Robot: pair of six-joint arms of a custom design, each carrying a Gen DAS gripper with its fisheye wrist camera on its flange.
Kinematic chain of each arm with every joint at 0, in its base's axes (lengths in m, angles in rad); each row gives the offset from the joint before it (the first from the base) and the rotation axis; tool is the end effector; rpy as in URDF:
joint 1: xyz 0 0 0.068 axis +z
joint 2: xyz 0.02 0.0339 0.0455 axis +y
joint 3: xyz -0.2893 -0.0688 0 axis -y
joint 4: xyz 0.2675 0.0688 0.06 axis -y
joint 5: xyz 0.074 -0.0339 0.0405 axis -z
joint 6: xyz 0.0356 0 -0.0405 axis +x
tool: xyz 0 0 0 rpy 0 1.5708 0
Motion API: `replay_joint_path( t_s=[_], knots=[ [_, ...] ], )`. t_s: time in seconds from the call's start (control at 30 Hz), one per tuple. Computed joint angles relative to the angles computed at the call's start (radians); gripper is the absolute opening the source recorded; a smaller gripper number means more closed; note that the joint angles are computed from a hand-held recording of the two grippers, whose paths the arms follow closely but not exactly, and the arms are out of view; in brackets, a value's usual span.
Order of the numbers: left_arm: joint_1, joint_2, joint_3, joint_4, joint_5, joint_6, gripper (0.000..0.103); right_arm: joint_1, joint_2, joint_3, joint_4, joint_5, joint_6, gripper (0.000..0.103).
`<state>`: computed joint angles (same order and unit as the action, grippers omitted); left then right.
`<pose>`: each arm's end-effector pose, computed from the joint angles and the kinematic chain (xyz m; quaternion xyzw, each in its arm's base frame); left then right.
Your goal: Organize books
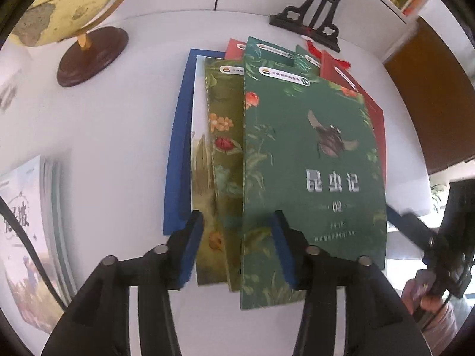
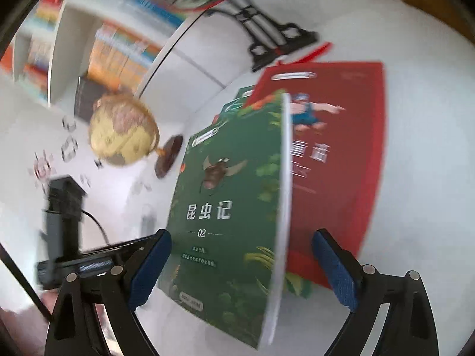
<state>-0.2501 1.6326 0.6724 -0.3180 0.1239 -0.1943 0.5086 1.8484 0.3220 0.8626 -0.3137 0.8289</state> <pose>0.2624 -0.0716 0.1128 0.0366 0.9868 -0.0918 0.1284 0.2183 0.1343 0.0607 0.0740 0.8874 0.3785 0.2525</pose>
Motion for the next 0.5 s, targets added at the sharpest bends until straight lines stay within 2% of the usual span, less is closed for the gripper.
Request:
replay_joint_path(
  t_s=[0.07,0.13,0.2,0.23,0.3,0.37,0.47,0.5],
  knots=[
    [-0.002,0.037,0.029,-0.012,0.020,-0.020,0.070,-0.027,0.013,-0.025,0.038,-0.055,0.007,0.094],
    [-0.011,0.066,0.047,-0.024,0.039,-0.052,0.074,-0.037,0.016,-0.035,0.044,-0.078,0.006,0.093],
    [-0.024,0.056,0.032,-0.001,0.051,-0.060,0.074,-0.039,0.017,-0.033,0.039,-0.086,0.013,0.093],
    [-0.028,0.061,0.029,0.003,0.085,-0.059,0.070,-0.037,0.012,-0.027,0.025,-0.087,0.017,0.093],
    [-0.063,0.040,0.009,0.003,0.047,-0.076,0.069,-0.030,0.007,-0.011,0.001,-0.097,0.017,0.093],
    [-0.087,0.019,-0.011,0.008,0.008,-0.074,0.060,-0.021,0.013,-0.003,0.001,-0.110,0.019,0.093],
    [-0.050,-0.002,-0.031,-0.004,0.039,-0.057,0.046,0.000,0.079,0.009,0.066,-0.189,0.076,0.082],
    [-0.028,-0.004,-0.033,-0.008,0.060,-0.046,0.044,0.018,0.095,0.003,0.091,-0.174,0.089,0.081]
  ],
)
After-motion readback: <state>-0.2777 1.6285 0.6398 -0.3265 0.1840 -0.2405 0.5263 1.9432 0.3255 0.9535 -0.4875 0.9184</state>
